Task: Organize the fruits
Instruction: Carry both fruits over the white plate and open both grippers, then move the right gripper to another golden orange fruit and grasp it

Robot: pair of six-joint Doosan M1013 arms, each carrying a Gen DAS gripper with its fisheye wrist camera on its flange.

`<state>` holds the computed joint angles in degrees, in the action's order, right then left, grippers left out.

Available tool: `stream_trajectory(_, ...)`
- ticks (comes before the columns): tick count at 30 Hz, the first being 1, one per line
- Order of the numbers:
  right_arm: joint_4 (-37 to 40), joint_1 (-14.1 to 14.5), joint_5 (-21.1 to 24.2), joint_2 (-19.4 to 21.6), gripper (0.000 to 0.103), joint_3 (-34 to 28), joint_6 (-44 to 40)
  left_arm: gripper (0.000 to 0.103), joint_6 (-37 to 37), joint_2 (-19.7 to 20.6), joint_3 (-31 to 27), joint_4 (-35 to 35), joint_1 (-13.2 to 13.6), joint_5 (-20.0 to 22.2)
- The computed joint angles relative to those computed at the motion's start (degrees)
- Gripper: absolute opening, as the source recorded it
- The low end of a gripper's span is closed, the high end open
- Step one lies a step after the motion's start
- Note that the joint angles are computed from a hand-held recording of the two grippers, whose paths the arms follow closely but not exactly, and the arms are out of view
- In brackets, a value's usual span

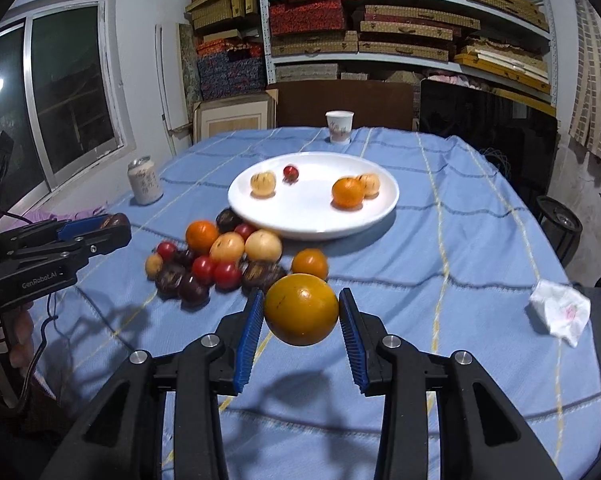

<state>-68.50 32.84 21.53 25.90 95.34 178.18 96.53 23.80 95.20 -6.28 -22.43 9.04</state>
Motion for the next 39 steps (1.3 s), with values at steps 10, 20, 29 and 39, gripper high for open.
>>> stream_trajectory(10, 8.23, -3.85, -0.47, 1.77, 0.039, -7.67, -13.04, 0.042, 2.95, 5.98, -12.77, -2.56, -0.29, 7.19)
stream_trajectory(20, 38.29, -8.32, 2.46, 10.02, 0.039, -20.31, -45.65, 0.042, 1.76, 15.50, -27.12, -2.02, -0.59, 18.46)
stream_trajectory(29, 51.97, -9.21, 6.41, 15.58, 0.044, -25.62, -59.29, 0.042, 1.04, 22.19, -35.01, -0.26, -0.73, 25.96)
stream_trajectory(39, 39.84, -7.89, 1.53, 10.82, 0.051, -19.23, -47.71, 0.079, -1.74, 16.04, -26.44, 1.67, 0.02, 16.11)
